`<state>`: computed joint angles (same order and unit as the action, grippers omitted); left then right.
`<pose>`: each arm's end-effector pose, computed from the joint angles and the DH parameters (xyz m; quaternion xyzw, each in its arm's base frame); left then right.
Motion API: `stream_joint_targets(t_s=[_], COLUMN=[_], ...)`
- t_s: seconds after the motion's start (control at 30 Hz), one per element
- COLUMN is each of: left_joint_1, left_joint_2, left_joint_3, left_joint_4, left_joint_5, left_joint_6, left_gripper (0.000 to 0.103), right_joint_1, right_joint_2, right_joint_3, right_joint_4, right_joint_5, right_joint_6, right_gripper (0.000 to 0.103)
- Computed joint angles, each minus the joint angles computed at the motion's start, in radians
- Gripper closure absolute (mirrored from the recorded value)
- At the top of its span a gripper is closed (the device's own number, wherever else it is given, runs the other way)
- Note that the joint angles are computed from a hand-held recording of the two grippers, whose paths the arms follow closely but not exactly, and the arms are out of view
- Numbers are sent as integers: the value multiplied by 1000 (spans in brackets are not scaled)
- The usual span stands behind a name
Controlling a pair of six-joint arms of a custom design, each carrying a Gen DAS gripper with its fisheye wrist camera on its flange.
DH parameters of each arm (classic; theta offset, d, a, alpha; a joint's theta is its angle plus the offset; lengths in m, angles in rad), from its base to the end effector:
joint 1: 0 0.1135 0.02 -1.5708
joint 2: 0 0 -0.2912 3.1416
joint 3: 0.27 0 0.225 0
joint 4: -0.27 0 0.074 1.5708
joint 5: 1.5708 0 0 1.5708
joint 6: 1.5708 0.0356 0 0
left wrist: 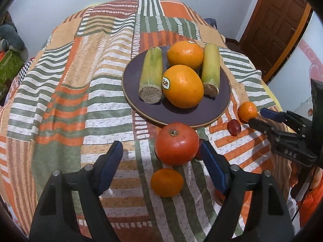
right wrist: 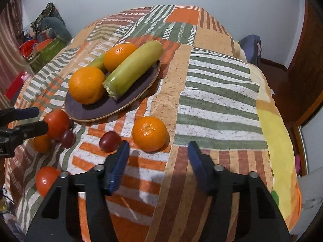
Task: Organize fruits
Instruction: 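Grasp the red tomato with the left gripper while the right gripper grasps a mandarin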
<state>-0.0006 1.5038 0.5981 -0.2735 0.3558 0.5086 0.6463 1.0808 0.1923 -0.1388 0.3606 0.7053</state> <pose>0.2225 -0.0125 0.1712 0.2765 0.9256 -0.1199 0.2290 0.1048 0.0633 0.1481 0.0761 0.9459 0.0304 0.3141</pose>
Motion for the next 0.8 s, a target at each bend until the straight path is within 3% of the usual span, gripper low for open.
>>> stream_joint_targets(t_s=[0.17, 0.27, 0.33, 0.53, 0.8], left_joint_1=[11, -4, -15, -41, -42], left_joint_2=[20, 16, 16, 76, 58], left_joint_3=[3, -3, -8, 2, -10], left_joint_4=[-6, 0, 8, 4, 20], left_joint_5=[50, 52, 49, 43, 40], left_joint_6=[22, 20, 16, 1, -14], left_gripper=[37, 41, 43, 51, 52], right_joint_1=[-7, -7, 11, 12, 37], right_joint_2=[20, 66, 81, 45, -11], right_joint_3=[-12, -20, -22, -11, 23], right_joint_4=[56, 104, 117, 76, 14], right_joint_5=[-15, -37, -13, -16, 13], right_joint_6=[-22, -18, -4, -7, 3], right_gripper=[57, 67, 68, 69, 71])
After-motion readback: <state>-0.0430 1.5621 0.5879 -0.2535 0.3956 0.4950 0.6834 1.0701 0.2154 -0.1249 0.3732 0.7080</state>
